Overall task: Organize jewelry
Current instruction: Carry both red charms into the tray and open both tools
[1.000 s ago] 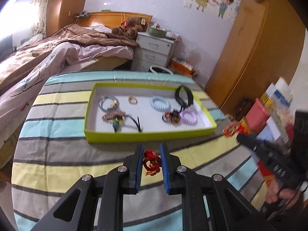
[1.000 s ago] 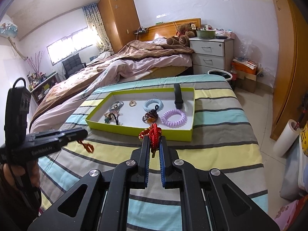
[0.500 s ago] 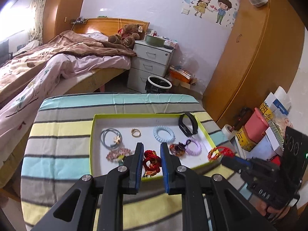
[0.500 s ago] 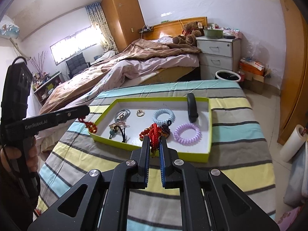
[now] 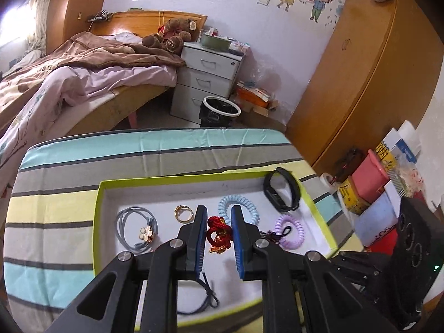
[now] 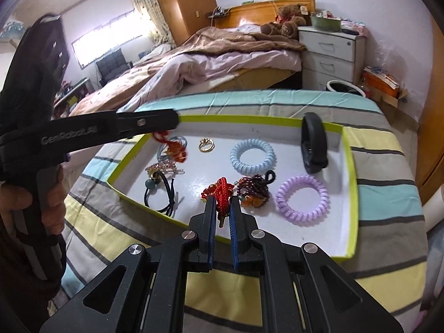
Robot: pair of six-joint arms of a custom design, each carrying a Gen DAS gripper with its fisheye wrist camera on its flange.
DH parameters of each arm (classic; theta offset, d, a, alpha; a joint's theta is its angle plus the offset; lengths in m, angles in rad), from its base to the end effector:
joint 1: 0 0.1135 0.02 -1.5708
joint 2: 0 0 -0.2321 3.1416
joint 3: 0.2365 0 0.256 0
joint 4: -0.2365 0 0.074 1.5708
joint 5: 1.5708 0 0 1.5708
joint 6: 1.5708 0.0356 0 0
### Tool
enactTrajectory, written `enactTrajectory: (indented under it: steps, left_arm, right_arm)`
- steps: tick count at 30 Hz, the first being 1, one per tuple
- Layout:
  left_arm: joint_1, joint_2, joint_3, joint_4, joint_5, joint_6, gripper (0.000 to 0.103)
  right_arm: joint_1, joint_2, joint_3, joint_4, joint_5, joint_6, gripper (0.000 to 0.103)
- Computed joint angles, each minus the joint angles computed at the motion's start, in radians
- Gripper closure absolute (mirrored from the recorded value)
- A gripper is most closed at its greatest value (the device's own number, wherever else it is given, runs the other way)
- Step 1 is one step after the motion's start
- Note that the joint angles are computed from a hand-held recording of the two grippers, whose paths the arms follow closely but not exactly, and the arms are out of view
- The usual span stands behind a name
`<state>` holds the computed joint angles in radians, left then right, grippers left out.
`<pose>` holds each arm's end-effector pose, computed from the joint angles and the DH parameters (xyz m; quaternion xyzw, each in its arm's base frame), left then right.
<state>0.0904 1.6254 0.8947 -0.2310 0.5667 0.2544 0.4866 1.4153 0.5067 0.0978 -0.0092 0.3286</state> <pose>0.3180 0.0096 0.1385 0.1586 0.9060 -0.2134 0.3294 0.2296 0.1218 0.1040 -0.0750 0.9256 0.1510 0.3388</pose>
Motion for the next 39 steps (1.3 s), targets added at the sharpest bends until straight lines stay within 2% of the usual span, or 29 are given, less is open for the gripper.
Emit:
enactTrajectory:
  steps: [7,15,19,24,33,39]
  left_arm:
    - [-0.017,0.107,0.031,0.028,-0.064,0.016,0.085]
    - [-0.014,0.121,0.036,0.017,-0.111,0.042,0.085]
    - [-0.01,0.138,0.047,0.006,-0.112,0.042,0.085]
    - [-0.008,0.151,0.054,0.0,-0.112,0.043,0.085]
    - [-0.003,0.175,0.074,-0.005,-0.115,0.047,0.085]
    - [-0.004,0.172,0.069,0.0,-0.118,0.034,0.085]
  right_arm:
    - [-0.01,0.048,0.03,-0.028,-0.007,-0.05,0.094]
    - [-0.031,0.042,0.074,-0.131,-0.039,-0.131,0.094]
    - [-0.07,0.049,0.107,-0.197,-0.105,-0.182,0.094]
    - [-0.082,0.08,0.17,-0.277,-0.124,-0.253,0.094]
    - [-0.132,0.201,0.289,-0.372,-0.216,-0.307,0.094]
    - [-0.131,0.263,0.344,-0.393,-0.238,-0.307,0.094]
